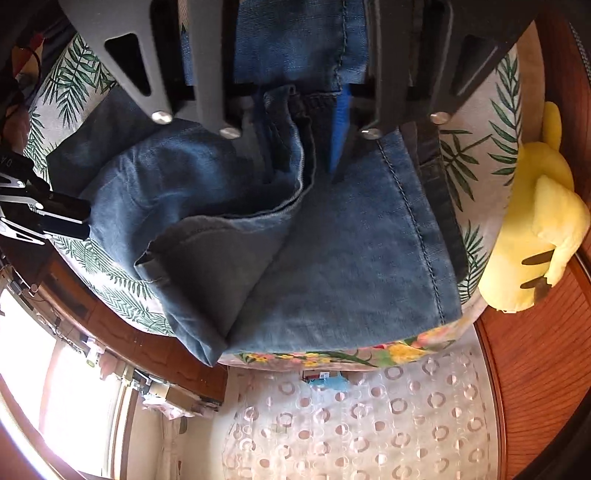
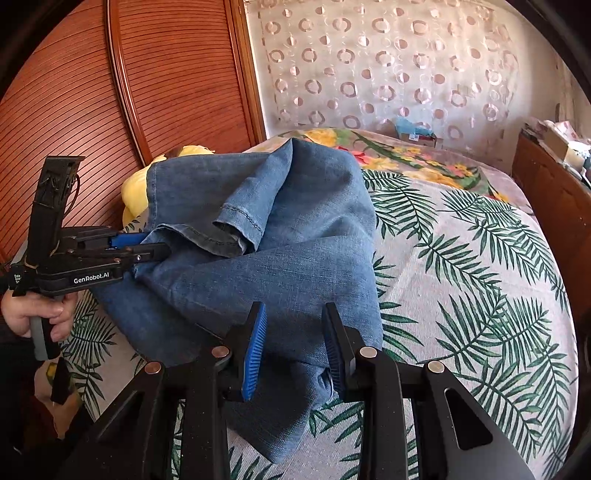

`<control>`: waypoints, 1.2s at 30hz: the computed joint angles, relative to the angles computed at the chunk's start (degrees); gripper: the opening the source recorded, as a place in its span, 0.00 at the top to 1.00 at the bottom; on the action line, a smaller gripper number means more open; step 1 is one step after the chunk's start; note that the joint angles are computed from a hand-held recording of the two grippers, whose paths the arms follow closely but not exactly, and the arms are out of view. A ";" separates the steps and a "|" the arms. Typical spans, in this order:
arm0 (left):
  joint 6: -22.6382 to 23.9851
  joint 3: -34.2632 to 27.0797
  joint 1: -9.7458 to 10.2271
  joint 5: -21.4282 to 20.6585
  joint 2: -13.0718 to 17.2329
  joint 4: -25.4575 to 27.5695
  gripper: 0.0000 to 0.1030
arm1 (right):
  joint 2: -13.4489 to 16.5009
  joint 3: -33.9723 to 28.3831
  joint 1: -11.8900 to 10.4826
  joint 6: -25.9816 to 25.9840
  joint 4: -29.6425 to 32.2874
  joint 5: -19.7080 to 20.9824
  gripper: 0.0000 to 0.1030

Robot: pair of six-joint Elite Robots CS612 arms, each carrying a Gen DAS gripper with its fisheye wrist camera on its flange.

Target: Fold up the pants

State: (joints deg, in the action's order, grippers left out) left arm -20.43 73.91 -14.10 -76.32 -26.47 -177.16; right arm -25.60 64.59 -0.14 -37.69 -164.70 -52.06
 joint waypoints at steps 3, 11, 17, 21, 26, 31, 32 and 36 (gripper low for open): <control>0.59 0.73 -0.29 0.46 -0.46 -0.92 0.94 | 0.26 -0.37 -0.05 0.14 0.18 -0.05 0.69; 2.16 5.70 -1.82 3.91 -3.49 -8.78 0.96 | 0.49 -0.56 -0.01 0.40 -0.22 -0.06 0.69; 2.30 9.77 -2.26 4.18 -5.91 -14.44 0.96 | 0.31 -0.08 0.03 0.65 -1.46 1.08 0.69; -0.67 10.42 -1.69 4.63 -5.60 -12.97 0.96 | 0.16 0.22 0.16 0.32 -1.61 1.66 0.69; -2.70 9.45 -1.15 4.02 -4.00 -8.22 0.96 | 0.26 0.32 0.69 -1.16 -0.81 0.57 0.69; -2.78 8.95 -1.23 4.14 -3.56 -7.38 0.96 | 0.54 0.12 0.78 -0.98 -0.80 -0.44 0.69; -2.84 8.95 -1.27 4.19 -3.58 -7.39 0.96 | 0.57 0.14 0.77 -0.78 -1.07 -0.63 0.69; -2.95 9.08 -1.53 4.77 -3.96 -7.08 0.94 | 0.88 0.37 1.11 -0.30 -2.46 -2.98 0.69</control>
State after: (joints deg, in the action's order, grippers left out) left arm -23.39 82.99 -15.63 -71.56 -30.43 -184.24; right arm -24.72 64.97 0.97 -37.99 -167.16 -55.03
